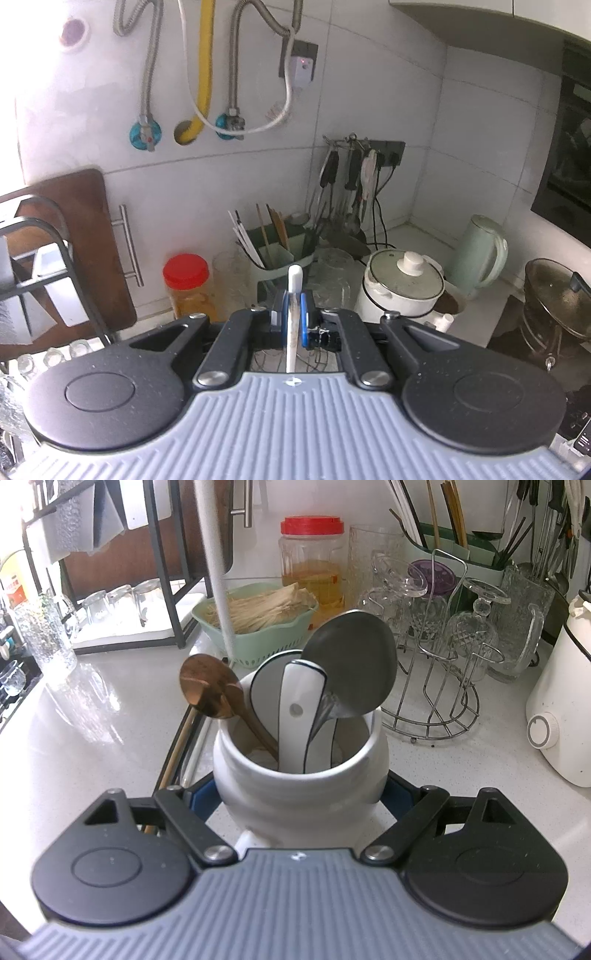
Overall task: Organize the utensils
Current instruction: 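Lower the long white stick into the mug and open the left gripper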
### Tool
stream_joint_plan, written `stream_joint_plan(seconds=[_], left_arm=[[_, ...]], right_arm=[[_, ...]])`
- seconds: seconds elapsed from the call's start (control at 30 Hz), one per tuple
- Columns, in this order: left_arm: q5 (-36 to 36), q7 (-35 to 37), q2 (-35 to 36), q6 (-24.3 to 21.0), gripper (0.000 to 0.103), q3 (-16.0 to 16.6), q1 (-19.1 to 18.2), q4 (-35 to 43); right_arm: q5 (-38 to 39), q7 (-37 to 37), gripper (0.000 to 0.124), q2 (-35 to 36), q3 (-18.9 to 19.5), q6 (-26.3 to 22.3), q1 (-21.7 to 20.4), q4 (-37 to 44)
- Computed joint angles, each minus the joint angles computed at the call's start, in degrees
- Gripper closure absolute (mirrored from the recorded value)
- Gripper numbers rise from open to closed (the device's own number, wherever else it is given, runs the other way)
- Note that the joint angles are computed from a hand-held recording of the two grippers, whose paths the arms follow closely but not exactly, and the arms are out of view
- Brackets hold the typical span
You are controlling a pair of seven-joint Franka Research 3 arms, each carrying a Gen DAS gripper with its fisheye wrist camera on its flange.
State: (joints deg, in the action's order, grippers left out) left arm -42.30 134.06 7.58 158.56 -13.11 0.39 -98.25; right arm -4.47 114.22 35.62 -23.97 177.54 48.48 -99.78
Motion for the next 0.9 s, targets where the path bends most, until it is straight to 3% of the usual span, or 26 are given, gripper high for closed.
stream_joint_plan(seconds=[0.2,0.77,0.9], left_arm=[[1.9,-3.3,3.4,-4.0,0.096,-0.3,0.4,2.3],[21.8,-22.1,20.7,-34.2,0.096,-0.8,1.4,27.0],[23.5,-23.1,22.1,-35.8,0.096,-1.3,1.4,28.5]], right_arm=[[0.4,-0.4,0.033,0.0,0.0,0.7,0.0,-0.3],[1.6,-0.7,0.033,1.0,-0.7,0.1,0.5,0.9],[1.4,-0.6,0.033,1.0,-0.6,0.3,0.4,0.8]])
